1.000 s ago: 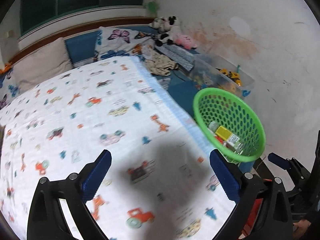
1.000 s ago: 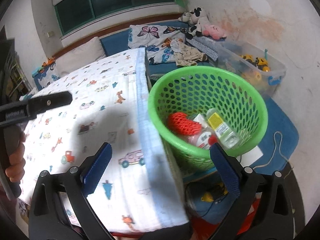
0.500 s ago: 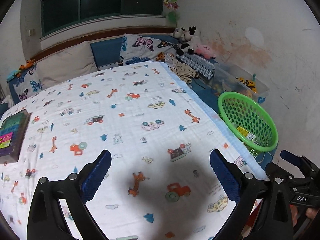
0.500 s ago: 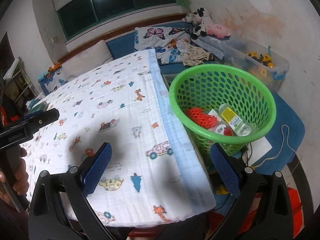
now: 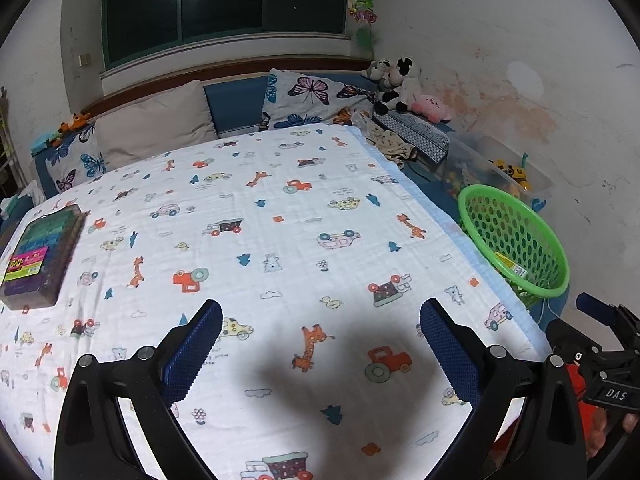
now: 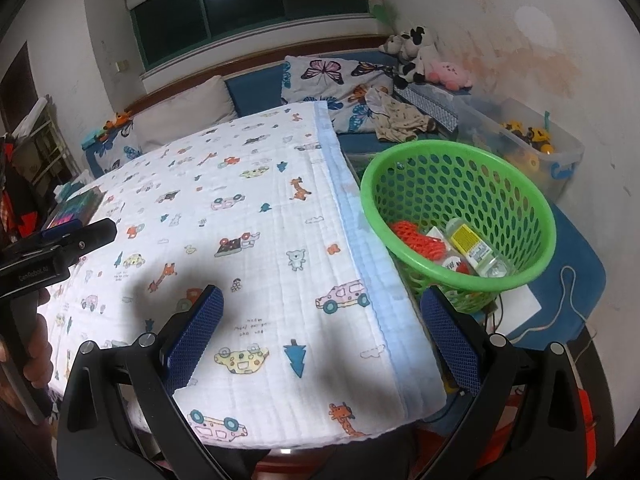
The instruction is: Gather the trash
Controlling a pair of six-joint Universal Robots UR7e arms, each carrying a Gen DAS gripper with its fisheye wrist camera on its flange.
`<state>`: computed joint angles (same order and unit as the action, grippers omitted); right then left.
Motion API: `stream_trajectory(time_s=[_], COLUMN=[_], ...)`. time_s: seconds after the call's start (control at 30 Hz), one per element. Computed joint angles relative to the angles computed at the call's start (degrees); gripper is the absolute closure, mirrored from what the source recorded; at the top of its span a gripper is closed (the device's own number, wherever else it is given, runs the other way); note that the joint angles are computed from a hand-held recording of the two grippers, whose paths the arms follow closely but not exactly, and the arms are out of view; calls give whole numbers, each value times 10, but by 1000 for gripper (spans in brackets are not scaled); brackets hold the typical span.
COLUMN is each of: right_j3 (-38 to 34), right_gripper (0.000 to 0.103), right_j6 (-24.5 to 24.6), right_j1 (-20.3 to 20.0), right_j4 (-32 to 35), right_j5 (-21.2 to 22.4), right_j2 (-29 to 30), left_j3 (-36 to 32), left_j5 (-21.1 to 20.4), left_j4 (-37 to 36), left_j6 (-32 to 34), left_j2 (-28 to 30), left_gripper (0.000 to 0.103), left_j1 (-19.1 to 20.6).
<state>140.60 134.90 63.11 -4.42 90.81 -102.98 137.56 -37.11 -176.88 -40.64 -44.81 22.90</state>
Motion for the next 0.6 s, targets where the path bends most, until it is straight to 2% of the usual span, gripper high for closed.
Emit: stream_trajectory(time_s=[0.6], right_j3=[2], right_gripper=[5], right_j6=[-1], right_j1=[29], right_j4=[-10], right_j5=[15], right_j2=[8], left_j3=[16], left_j5=[21], left_j4=[29], left_j6=[-28], left_j2=[-21], left_gripper=[7], left_j1=[-11])
